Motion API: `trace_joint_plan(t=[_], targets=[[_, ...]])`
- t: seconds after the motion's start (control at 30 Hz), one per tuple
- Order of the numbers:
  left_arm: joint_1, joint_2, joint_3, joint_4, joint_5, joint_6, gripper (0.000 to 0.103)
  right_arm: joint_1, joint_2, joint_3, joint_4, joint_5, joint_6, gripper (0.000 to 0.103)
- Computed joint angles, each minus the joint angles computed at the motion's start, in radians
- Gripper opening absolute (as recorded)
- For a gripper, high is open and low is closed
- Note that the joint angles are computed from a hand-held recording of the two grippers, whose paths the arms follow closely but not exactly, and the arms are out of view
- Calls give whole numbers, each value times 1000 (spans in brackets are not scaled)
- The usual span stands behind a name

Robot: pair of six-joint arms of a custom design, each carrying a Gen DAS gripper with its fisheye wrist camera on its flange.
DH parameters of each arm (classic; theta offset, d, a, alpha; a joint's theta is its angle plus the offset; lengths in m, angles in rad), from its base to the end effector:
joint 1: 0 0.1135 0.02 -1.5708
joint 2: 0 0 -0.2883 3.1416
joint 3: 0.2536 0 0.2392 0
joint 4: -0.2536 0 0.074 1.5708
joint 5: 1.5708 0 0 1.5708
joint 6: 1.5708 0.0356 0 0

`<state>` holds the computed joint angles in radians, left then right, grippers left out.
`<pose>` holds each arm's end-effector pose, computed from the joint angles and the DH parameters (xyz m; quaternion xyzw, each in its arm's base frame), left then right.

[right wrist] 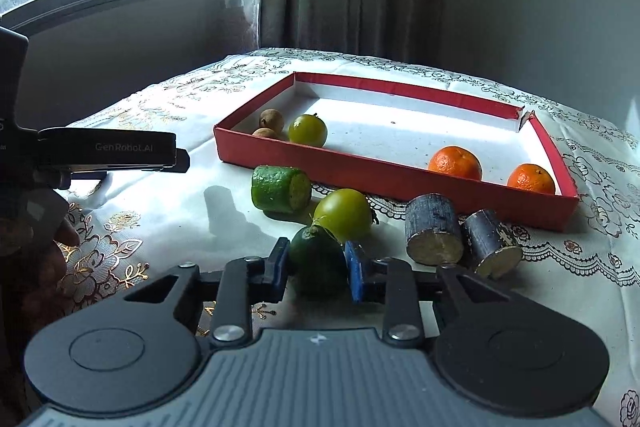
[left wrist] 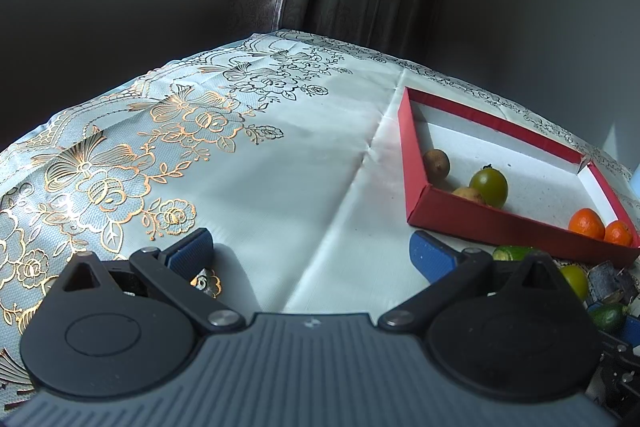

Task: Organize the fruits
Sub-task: 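Carry the dark green lime into the red box and open the right gripper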

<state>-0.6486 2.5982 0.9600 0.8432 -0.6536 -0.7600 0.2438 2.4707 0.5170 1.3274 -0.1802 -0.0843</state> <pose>0.3180 -0.2139 -0.0455 -0.1700 0.8686 -0.0055 0.4654 0.2928 0.0794 -0.0084 -0.1852 0.8683 0.1160 0.4452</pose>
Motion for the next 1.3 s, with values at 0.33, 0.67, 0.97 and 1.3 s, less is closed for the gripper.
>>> trace_joint_plan(t=[0.33,0.67,0.97,1.3], targets=[[-1,0,3,-5,-2,0,103,-51,-117,51,-27,17,-1,29],[-1,1,2,-4,-2,0,103,-78,-63,394,-393,39,11,29],[-1,1,2,-4,-1,-1,103,-49,15,549,-562,82,-20,29],[-2,1,2,-3,-1,-2,103,-93,-7,422,-390,31,17,71]])
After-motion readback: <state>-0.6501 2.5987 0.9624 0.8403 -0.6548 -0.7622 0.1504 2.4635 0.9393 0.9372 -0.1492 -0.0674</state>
